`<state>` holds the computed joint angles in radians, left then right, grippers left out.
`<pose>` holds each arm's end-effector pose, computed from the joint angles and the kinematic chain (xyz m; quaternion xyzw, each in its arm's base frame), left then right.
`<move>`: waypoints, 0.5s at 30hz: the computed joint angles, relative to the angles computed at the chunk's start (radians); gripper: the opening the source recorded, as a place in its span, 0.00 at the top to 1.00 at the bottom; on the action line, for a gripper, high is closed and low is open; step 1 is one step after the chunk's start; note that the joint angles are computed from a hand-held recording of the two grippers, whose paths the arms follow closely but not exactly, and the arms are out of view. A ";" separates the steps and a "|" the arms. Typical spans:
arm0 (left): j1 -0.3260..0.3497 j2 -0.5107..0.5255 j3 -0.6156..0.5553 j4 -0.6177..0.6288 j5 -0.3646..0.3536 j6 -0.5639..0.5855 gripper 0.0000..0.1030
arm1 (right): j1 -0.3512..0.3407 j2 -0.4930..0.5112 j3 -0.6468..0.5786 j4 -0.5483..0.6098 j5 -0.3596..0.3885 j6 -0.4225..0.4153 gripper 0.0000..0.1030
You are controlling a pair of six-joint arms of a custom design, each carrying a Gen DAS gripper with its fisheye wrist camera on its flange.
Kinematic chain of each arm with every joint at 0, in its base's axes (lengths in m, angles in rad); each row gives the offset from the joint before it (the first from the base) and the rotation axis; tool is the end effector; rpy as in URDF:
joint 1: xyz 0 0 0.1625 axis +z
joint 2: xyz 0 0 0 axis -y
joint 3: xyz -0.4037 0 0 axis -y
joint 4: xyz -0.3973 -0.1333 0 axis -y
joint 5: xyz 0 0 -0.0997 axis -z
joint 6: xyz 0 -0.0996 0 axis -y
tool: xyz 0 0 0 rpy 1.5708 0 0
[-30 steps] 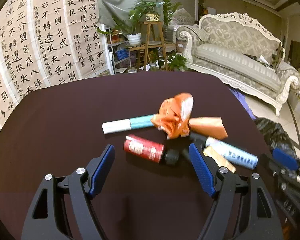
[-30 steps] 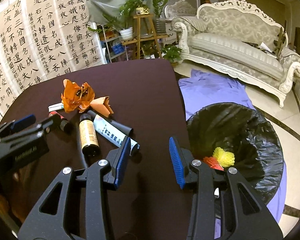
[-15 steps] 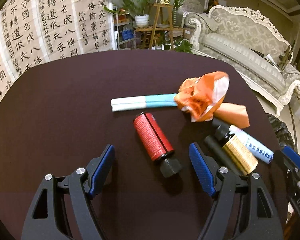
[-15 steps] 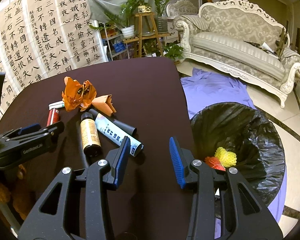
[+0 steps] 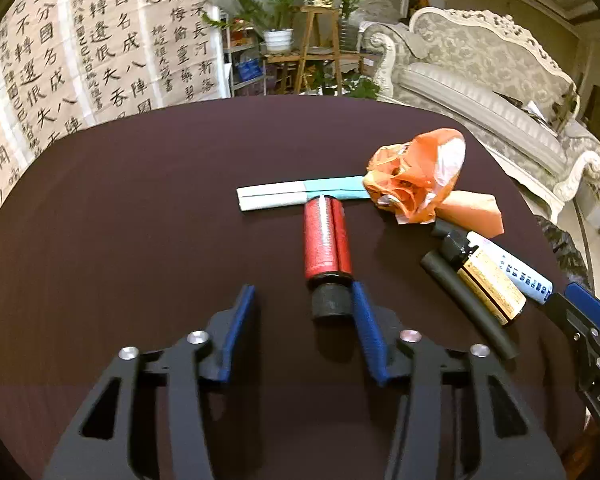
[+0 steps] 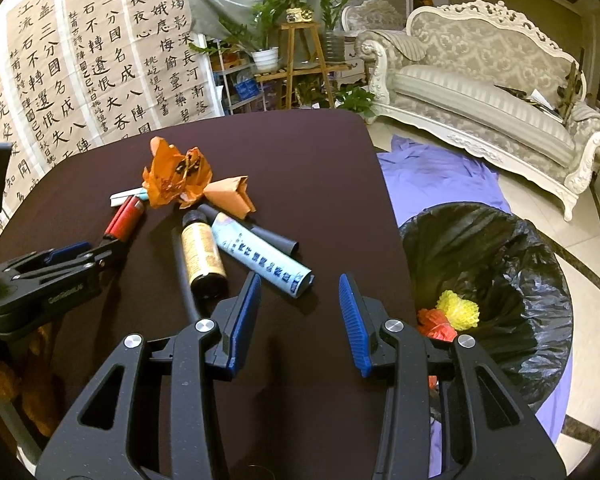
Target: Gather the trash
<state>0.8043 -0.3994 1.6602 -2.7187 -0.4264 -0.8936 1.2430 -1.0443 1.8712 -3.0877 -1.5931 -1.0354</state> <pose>-0.2462 -0.5786 -0.1110 -0.0228 0.8396 -0.3670 0.3998 -0.0730 -0.6218 0.2058 0.3225 -0.8840 0.2560 0.2212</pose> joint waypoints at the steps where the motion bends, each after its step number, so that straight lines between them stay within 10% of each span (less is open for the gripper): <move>1: -0.001 0.004 -0.003 -0.002 0.003 0.018 0.66 | 0.001 -0.001 0.004 -0.002 -0.002 -0.003 0.61; 15: -0.033 -0.035 0.088 0.009 -0.002 -0.036 0.80 | 0.028 0.014 0.042 -0.020 -0.071 -0.046 0.61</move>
<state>0.7713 -0.4348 1.7485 -2.7100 -0.4285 -0.9296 1.2711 -1.0306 1.9136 -3.1080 -1.6646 -1.0818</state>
